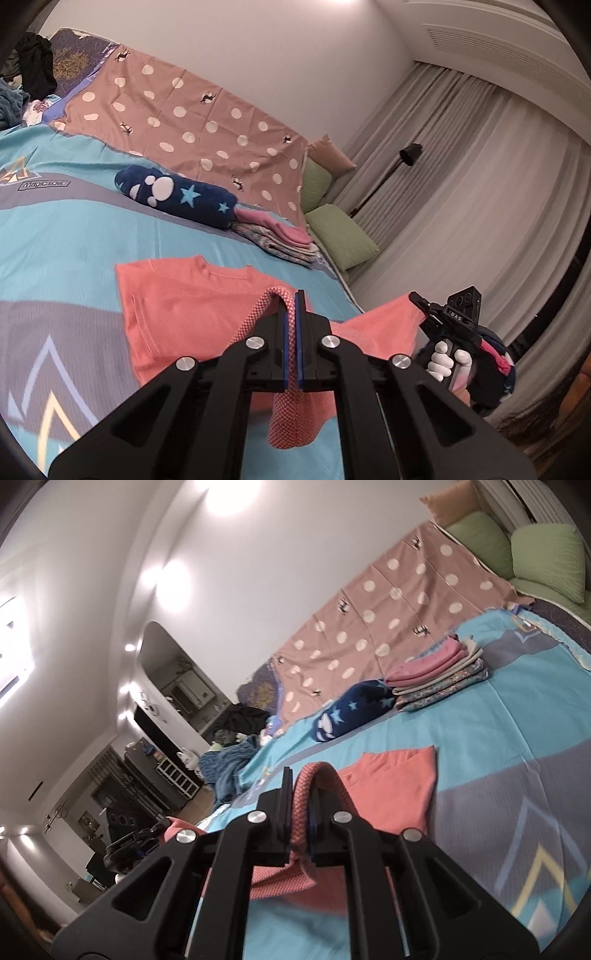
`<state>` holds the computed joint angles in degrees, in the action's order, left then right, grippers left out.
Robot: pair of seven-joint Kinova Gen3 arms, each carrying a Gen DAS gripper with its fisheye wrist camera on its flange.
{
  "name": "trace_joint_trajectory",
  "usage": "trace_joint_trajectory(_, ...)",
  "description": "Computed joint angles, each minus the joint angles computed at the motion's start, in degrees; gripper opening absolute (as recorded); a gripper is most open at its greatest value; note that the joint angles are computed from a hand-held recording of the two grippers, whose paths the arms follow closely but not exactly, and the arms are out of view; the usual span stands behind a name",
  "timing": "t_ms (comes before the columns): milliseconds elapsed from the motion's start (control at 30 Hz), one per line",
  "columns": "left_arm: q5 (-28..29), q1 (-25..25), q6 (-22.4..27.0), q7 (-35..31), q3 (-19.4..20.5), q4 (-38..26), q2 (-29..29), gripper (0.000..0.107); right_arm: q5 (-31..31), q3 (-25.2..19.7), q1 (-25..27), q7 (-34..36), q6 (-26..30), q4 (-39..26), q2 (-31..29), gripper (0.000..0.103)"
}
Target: Fold small clothes
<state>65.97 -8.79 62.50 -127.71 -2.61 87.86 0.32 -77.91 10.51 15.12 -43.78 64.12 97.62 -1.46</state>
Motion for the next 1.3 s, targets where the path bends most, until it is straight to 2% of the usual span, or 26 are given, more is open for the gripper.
trace_joint_trajectory(133, -7.9, 0.5, -3.5, 7.7, 3.2, -8.3, 8.5, 0.002, 5.8, -3.8, -1.8, -7.9, -5.3, -8.3, 8.3, 0.009)
trace_joint_trajectory(167, -10.2, 1.6, -3.7, 10.0, 2.7, -10.4, 10.8, 0.002, 7.7, -3.2, -3.5, -10.2, -6.1, -10.5, 10.5, 0.009)
trace_joint_trajectory(267, -17.0, 6.6, -4.3, 17.0, -1.7, -15.5, 16.9, 0.003, 14.0, 2.2, -10.8, -17.2, -6.9, -16.3, 17.1, 0.013)
trace_joint_trajectory(333, -20.7, 5.7, -4.8, 20.9, -0.3, -16.8, 19.6, 0.003, 18.7, 4.4, -14.0, -21.5, -8.0, -18.7, 20.0, 0.021)
trace_joint_trajectory(367, -21.4, 3.8, -5.2, 21.8, 2.0, -16.7, 20.2, 0.003, 20.8, 3.9, -14.1, -22.9, -8.5, -19.2, 20.6, 0.023)
trace_joint_trajectory(433, -22.3, 0.4, -5.9, 21.4, 6.0, -15.7, 20.1, 0.003, 24.3, -0.2, -11.5, -23.7, -9.5, -19.3, 21.0, 0.033)
trace_joint_trajectory(533, -23.3, -1.5, -5.0, 19.6, 8.2, -14.7, 18.9, 0.018, 29.5, -8.2, -5.7, -24.8, -10.2, -19.5, 20.4, 0.039)
trace_joint_trajectory(633, -22.7, -2.5, -4.2, 16.6, 9.5, -12.5, 16.7, 0.032, 31.6, -11.2, -3.1, -24.0, -9.9, -18.6, 18.8, 0.039)
trace_joint_trajectory(700, -24.2, -1.8, -3.9, 15.4, 9.4, -11.2, 15.1, 0.034, 33.1, -12.3, -2.2, -23.5, -9.4, -17.7, 17.5, 0.039)
trace_joint_trajectory(733, -25.7, -0.9, -3.5, 15.7, 9.1, -11.5, 15.0, 0.034, 33.5, -12.7, -2.0, -23.0, -9.2, -17.5, 17.0, 0.038)
trace_joint_trajectory(767, -27.1, -0.2, -3.2, 16.1, 8.9, -11.7, 14.9, 0.034, 33.9, -13.0, -1.8, -21.9, -9.0, -16.9, 16.5, 0.034)
trace_joint_trajectory(800, -29.4, 1.0, -2.8, 16.9, 8.6, -12.1, 14.9, 0.033, 34.0, -13.2, -1.7, -21.2, -8.6, -16.6, 16.1, 0.018)
trace_joint_trajectory(833, -31.6, 2.0, -2.5, 17.7, 8.4, -12.7, 15.1, 0.019, 34.5, -13.2, -1.9, -20.9, -8.0, -16.7, 16.0, 0.008)
trace_joint_trajectory(867, -32.9, 2.8, -1.8, 18.2, 8.2, -13.5, 15.5, 0.005, 34.9, -13.1, -2.1, -21.1, -7.8, -16.8, 15.9, 0.007)
trace_joint_trajectory(1000, -32.2, 2.4, -3.0, 17.4, 8.7, -13.0, 14.5, 0.005, 30.0, -13.3, -0.4, -20.1, -8.3, -15.6, 15.3, 0.005)
trace_joint_trajectory(1100, -28.3, 0.8, -2.9, 16.2, 9.0, -14.8, 14.8, 0.005, 25.3, -13.4, 1.1, -19.2, -6.7, -17.2, 16.2, 0.005)
trace_joint_trajectory(1233, -27.6, 1.5, -5.0, 21.5, 8.7, -20.8, 18.1, 0.004, 25.4, -13.2, 0.1, -22.7, -8.0, -22.3, 18.7, 0.005)
trace_joint_trajectory(1300, -30.3, 2.7, -7.0, 25.3, 8.4, -24.8, 21.1, 0.005, 27.0, -13.3, -0.7, -27.3, -8.6, -27.1, 22.3, 0.005)
